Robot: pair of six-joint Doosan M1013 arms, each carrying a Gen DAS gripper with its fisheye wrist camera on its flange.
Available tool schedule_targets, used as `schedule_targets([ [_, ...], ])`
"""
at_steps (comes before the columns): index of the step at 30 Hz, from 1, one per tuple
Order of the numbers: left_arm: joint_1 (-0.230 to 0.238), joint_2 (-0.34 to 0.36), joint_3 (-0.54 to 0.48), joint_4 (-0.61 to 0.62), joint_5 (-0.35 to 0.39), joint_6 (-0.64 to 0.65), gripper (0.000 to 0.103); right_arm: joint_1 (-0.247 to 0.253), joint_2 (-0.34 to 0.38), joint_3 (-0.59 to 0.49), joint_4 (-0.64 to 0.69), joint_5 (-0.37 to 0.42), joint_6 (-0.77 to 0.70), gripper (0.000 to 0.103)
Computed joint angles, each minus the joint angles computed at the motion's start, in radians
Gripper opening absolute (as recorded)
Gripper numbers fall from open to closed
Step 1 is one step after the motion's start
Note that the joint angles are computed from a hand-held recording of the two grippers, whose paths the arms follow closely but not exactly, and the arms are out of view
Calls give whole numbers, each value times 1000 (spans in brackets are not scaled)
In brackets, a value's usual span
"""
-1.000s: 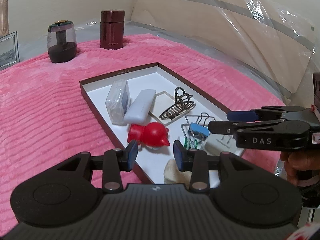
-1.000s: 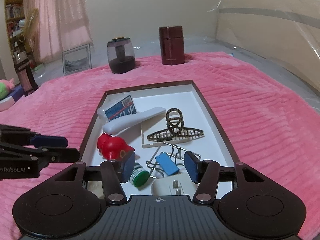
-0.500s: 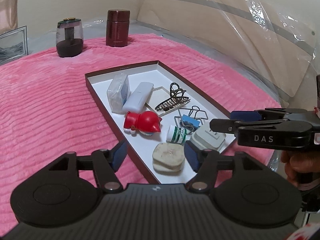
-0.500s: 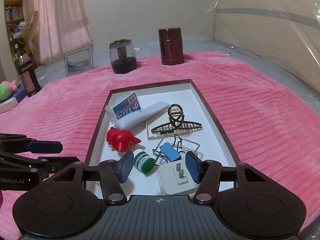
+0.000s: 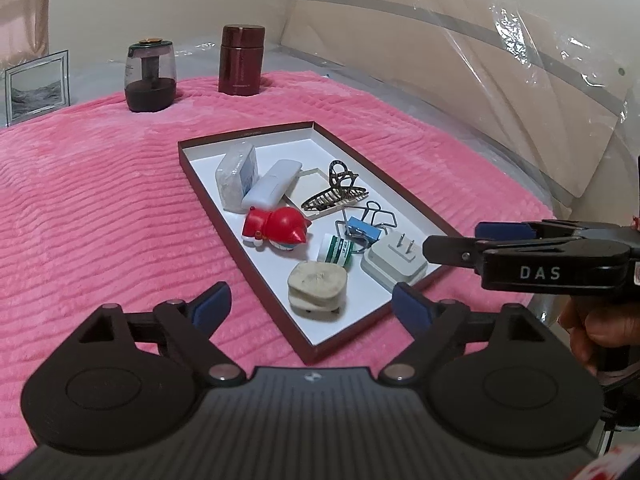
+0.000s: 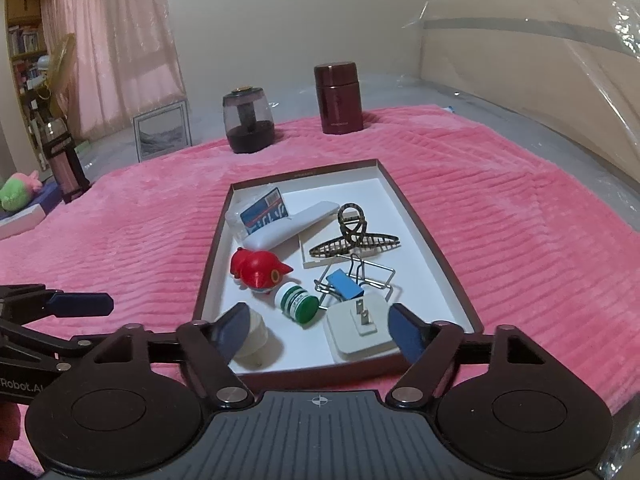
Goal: Organize rigid objects
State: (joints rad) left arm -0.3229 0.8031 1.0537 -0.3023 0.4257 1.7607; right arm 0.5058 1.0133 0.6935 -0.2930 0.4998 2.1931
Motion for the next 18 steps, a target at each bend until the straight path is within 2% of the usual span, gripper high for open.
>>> schedule_targets([
  [8, -7, -45, 74, 98, -60, -114, 98, 5, -48, 82, -15, -25, 45, 91],
  [12, -9, -70, 120, 121, -110, -138, 100, 10, -71, 120, -46, -26, 100, 94],
  [18, -11, -100, 164, 244, -119, -283, 101, 17, -108, 183, -47, -46, 139, 95],
])
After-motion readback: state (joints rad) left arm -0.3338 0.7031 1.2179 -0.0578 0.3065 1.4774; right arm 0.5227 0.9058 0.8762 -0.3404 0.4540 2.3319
